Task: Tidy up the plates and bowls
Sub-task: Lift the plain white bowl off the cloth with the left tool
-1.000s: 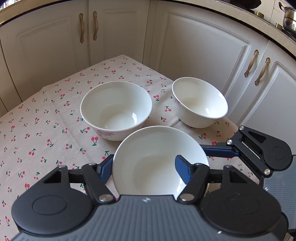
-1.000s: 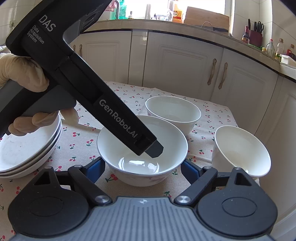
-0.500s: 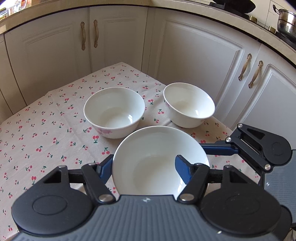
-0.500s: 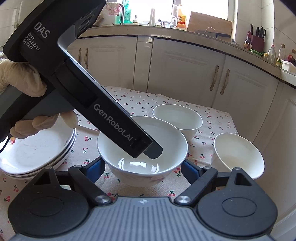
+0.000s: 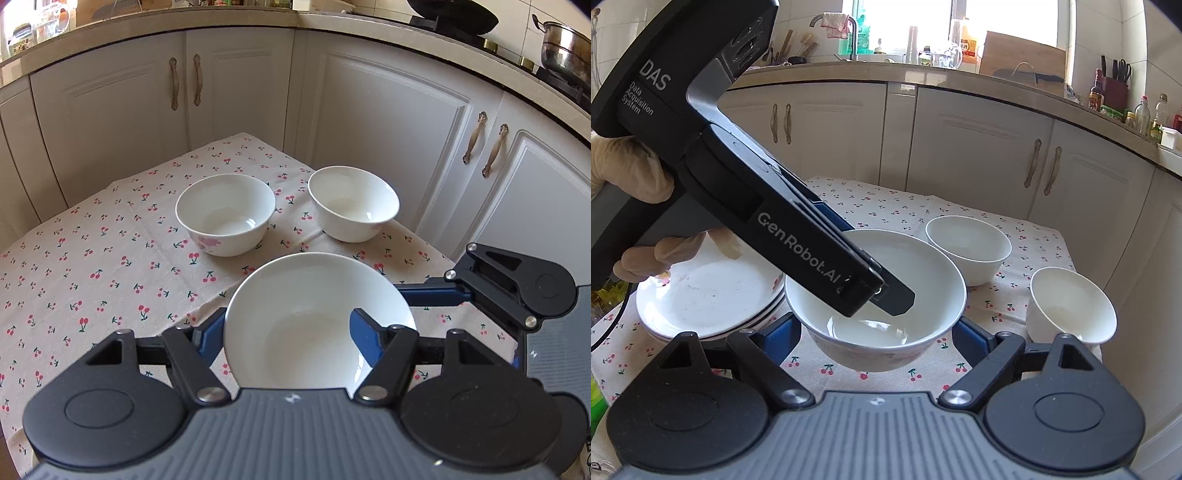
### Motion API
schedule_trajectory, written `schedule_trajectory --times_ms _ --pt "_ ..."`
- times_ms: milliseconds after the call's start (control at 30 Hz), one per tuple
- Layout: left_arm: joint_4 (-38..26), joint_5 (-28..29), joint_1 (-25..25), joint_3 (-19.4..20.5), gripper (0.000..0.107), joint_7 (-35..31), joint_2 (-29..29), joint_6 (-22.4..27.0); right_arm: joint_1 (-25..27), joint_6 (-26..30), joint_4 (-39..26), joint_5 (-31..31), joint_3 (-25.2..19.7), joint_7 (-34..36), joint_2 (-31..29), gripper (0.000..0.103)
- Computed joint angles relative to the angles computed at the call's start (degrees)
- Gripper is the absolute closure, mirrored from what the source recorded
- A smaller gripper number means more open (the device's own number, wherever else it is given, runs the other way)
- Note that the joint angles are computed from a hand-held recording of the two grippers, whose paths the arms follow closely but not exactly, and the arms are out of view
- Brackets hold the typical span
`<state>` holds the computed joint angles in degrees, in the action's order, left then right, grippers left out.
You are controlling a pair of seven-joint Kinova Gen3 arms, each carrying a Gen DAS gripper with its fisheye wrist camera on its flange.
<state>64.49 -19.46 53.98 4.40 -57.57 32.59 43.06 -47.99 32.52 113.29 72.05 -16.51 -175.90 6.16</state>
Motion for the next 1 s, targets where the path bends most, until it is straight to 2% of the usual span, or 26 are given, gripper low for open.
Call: schedule_trajectory --times_ms 367,733,1000 --pt "6.70 -0.90 1.79 0.34 0.038 4.65 -2.45 -3.78 -1.84 3.03 1.26 -6.12 -2.30 5.21 -1.71 0.011" --pt "8.07 -0.44 3.11 0.95 0.038 5.71 -1.33 -6.10 -1.78 4.22 3.54 -10.97 -3.69 7.60 -3.81 0.011" --pt "8.08 -1.15 5.21 -0.47 0.037 8.45 -0.14 -7.09 -0.82 3.37 5.46 -11.00 -4.14 6.74 -4.65 0.011"
